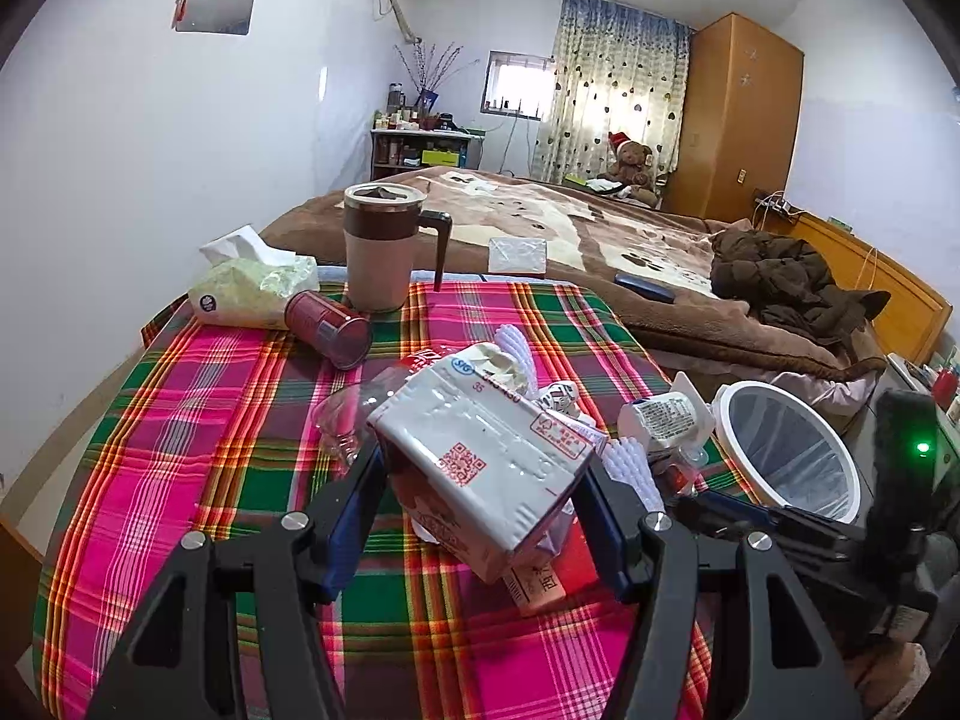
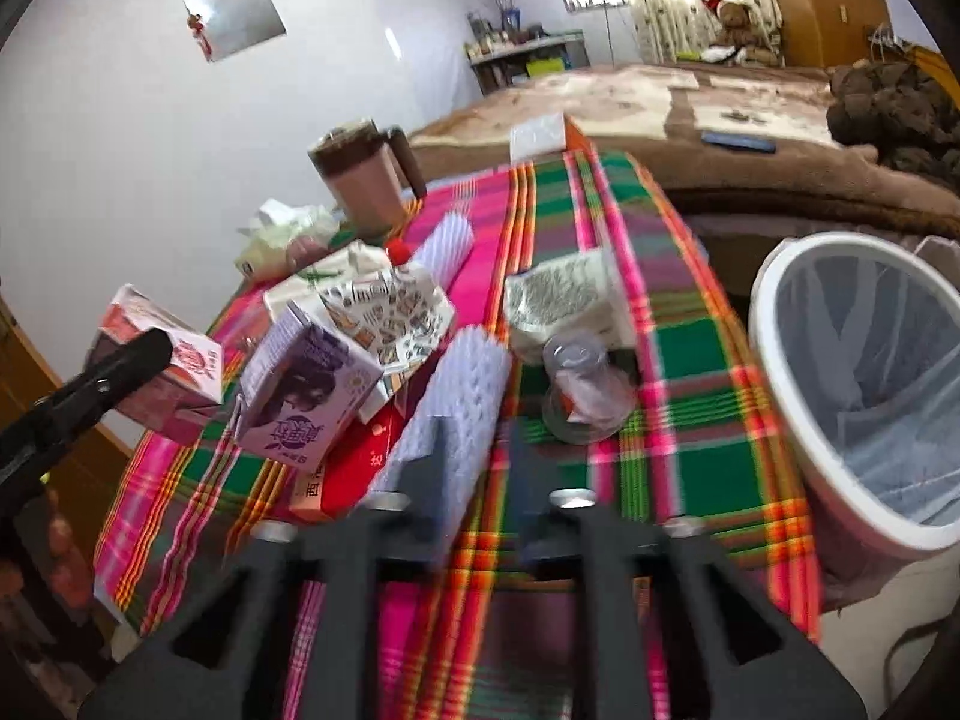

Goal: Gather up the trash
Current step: 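Carry the foam sleeve to the bin and release it with the right gripper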

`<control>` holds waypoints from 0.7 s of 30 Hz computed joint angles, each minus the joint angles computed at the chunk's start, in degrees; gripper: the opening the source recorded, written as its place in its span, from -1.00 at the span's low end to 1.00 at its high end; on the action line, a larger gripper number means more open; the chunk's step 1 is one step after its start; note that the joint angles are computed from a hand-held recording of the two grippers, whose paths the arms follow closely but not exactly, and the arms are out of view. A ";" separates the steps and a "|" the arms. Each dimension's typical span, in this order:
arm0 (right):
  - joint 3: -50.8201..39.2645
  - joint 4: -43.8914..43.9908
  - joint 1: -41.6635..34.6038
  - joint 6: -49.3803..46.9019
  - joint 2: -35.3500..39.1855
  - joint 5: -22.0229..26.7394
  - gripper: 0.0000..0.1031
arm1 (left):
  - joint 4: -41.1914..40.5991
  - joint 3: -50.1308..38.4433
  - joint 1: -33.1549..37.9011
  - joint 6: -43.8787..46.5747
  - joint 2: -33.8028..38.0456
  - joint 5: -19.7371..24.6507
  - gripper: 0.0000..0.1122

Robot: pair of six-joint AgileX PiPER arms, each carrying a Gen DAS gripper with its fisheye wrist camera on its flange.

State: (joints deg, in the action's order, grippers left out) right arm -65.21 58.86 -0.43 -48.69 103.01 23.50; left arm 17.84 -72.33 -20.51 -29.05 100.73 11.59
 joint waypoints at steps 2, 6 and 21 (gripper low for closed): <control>-2.23 0.29 0.95 0.63 2.24 1.59 0.30 | 1.90 0.36 0.01 -1.72 -0.21 0.14 0.14; -5.76 -12.97 3.96 15.75 5.10 -0.49 0.30 | 1.12 0.62 0.24 -0.37 -0.30 0.45 0.14; 1.34 2.49 -2.02 -1.23 -3.14 1.27 -0.50 | -3.84 -4.28 -3.29 6.44 0.98 3.75 0.14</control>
State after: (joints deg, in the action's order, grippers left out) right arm -63.87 61.35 -2.45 -49.92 99.88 24.77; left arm 14.00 -76.61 -23.80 -22.61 101.71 15.33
